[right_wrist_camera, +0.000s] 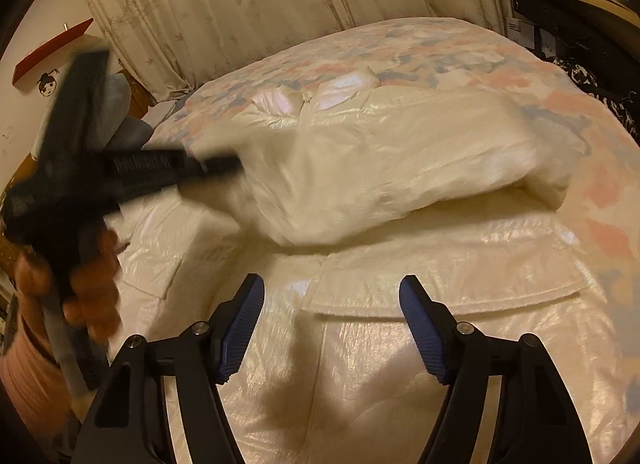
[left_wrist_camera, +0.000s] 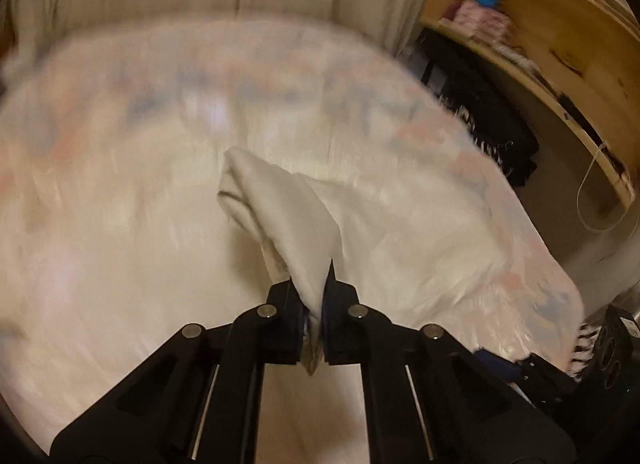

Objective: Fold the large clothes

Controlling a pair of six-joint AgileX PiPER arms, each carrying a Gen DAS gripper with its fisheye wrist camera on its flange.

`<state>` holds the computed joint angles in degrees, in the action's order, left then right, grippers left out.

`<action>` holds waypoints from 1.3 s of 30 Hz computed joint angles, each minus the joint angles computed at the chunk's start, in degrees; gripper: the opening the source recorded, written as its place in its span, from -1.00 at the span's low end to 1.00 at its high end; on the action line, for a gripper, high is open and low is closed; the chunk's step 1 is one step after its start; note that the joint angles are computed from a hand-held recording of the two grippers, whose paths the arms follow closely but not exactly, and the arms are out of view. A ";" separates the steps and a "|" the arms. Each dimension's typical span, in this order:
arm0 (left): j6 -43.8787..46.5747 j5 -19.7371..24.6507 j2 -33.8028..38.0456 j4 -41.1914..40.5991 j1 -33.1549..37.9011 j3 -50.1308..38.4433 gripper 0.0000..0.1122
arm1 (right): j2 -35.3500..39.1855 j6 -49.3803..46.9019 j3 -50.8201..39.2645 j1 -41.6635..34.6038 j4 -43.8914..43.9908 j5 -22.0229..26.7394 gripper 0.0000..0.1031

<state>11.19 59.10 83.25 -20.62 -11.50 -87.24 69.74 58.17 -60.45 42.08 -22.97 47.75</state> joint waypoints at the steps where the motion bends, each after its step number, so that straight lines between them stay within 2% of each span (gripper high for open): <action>1: 0.97 -0.20 0.36 0.77 -0.02 -3.42 -0.93 | -0.21 -0.05 -0.76 -0.14 -0.24 0.86 0.39; 7: 3.16 -1.40 5.57 4.72 3.58 -12.06 -0.93 | -1.36 -3.92 -7.94 -3.25 -0.75 7.79 0.39; 10: 4.48 -0.92 10.07 6.12 6.24 -9.61 -0.92 | -0.50 -7.87 -11.06 -6.50 -0.34 10.65 0.40; 12: 3.59 -2.72 12.45 9.21 6.83 -5.67 -0.90 | 1.15 -12.74 -13.60 -10.74 1.84 12.53 0.47; 14: 3.53 -4.50 14.18 9.85 7.95 -1.68 -0.74 | 3.04 -20.06 -15.34 -17.79 7.13 12.55 0.50; 15: 3.69 -5.70 14.02 9.16 8.61 -0.23 -0.57 | 3.95 -23.01 -16.29 -21.08 9.59 12.67 0.50; 16: 3.88 -6.34 13.65 8.42 9.14 0.51 -0.52 | 5.19 -27.07 -17.38 -25.55 13.43 12.48 0.50; 17: 4.22 -5.91 13.61 7.15 9.61 0.09 -0.49 | 6.34 -30.72 -18.30 -29.91 17.35 11.98 0.50; 20: 5.22 -0.41 15.78 4.55 10.29 -5.20 -0.31 | 9.96 -40.85 -20.73 -41.55 28.11 10.82 0.50; 23: 7.07 5.76 19.07 1.03 11.72 -12.22 -0.07 | 16.88 -47.31 -26.50 -49.43 35.46 10.87 0.53; 26: 7.13 6.80 21.72 -0.23 12.74 -16.00 -0.04 | 24.49 -48.89 -32.75 -53.10 38.67 11.17 0.53; 29: 2.50 6.61 24.22 4.57 10.85 -18.72 -0.04 | 33.43 -48.33 -40.36 -55.92 41.95 12.26 0.53; 32: -0.24 9.29 28.78 4.24 10.51 -24.04 -0.05 | 42.24 -46.90 -48.13 -58.33 44.78 14.11 0.52; 33: -0.78 9.74 29.93 3.95 10.49 -25.39 -0.14 | 43.28 -47.09 -47.69 -58.56 45.63 13.28 0.38; 34: -0.94 10.11 30.71 3.39 10.45 -26.38 -0.30 | 44.95 -48.77 -48.33 -59.51 48.16 13.09 0.17; 35: -1.04 9.83 30.88 2.95 10.36 -26.44 -0.39 | 46.81 -50.61 -49.98 -60.14 50.77 13.54 -0.45; 36: -1.18 9.59 30.97 2.85 10.13 -26.62 -0.50 | 47.70 -51.50 -50.78 -59.99 51.08 13.84 -0.53; 39: -2.02 7.25 30.59 4.30 8.64 -25.62 -0.55 | 48.53 -51.03 -55.49 -56.26 41.67 12.40 -0.69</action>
<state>9.18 66.35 113.84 -16.31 -2.87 -112.86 118.27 7.14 -115.93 -14.18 18.70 60.16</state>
